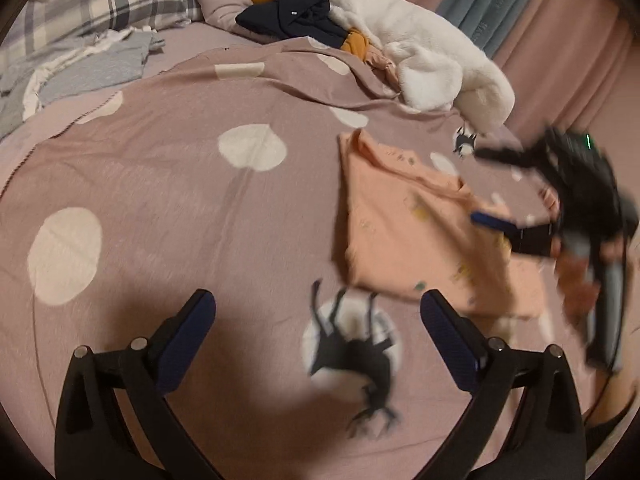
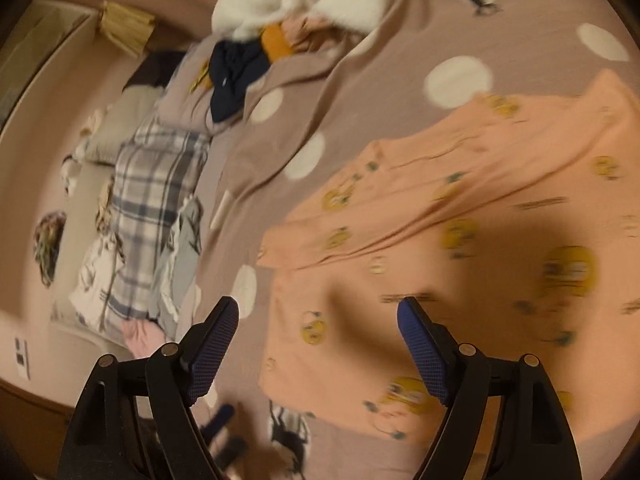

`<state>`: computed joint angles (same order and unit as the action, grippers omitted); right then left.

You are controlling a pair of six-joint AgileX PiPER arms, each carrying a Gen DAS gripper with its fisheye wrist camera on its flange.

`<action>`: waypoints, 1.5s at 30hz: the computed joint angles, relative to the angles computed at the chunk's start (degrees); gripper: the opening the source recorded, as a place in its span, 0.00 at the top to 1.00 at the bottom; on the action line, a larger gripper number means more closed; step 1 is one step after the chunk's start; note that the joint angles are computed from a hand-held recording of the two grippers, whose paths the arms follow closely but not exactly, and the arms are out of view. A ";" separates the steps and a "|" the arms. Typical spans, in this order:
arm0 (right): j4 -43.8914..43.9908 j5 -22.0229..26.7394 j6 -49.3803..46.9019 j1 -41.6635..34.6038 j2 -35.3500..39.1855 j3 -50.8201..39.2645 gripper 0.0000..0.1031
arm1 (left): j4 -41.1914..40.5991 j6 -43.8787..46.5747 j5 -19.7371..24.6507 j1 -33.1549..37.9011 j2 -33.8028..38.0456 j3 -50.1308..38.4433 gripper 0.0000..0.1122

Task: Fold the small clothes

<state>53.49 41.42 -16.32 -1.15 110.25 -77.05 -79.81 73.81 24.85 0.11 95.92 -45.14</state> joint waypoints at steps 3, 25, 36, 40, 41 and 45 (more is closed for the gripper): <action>-4.24 -0.98 4.19 2.50 3.08 -4.28 0.18 | -3.80 7.33 -5.98 -3.95 2.39 -0.09 0.09; -5.20 -9.02 9.80 5.79 8.10 -13.85 0.18 | -3.39 11.29 -4.71 -5.55 7.52 -3.80 0.09; 9.14 -14.37 -10.86 2.51 -10.77 15.63 0.06 | -6.56 15.09 -5.55 -5.67 7.60 -3.12 0.09; 16.20 -9.08 -13.90 -0.19 -4.97 14.01 0.06 | -8.67 16.77 -0.19 -2.45 8.23 -3.11 0.09; 18.27 -7.43 -14.70 -0.40 -2.48 12.50 0.06 | -8.61 16.29 -0.04 -2.43 8.32 -3.27 0.09; 12.88 -9.44 -8.79 3.17 6.65 0.15 0.06 | -5.04 12.06 -6.74 -6.91 7.68 -3.74 0.09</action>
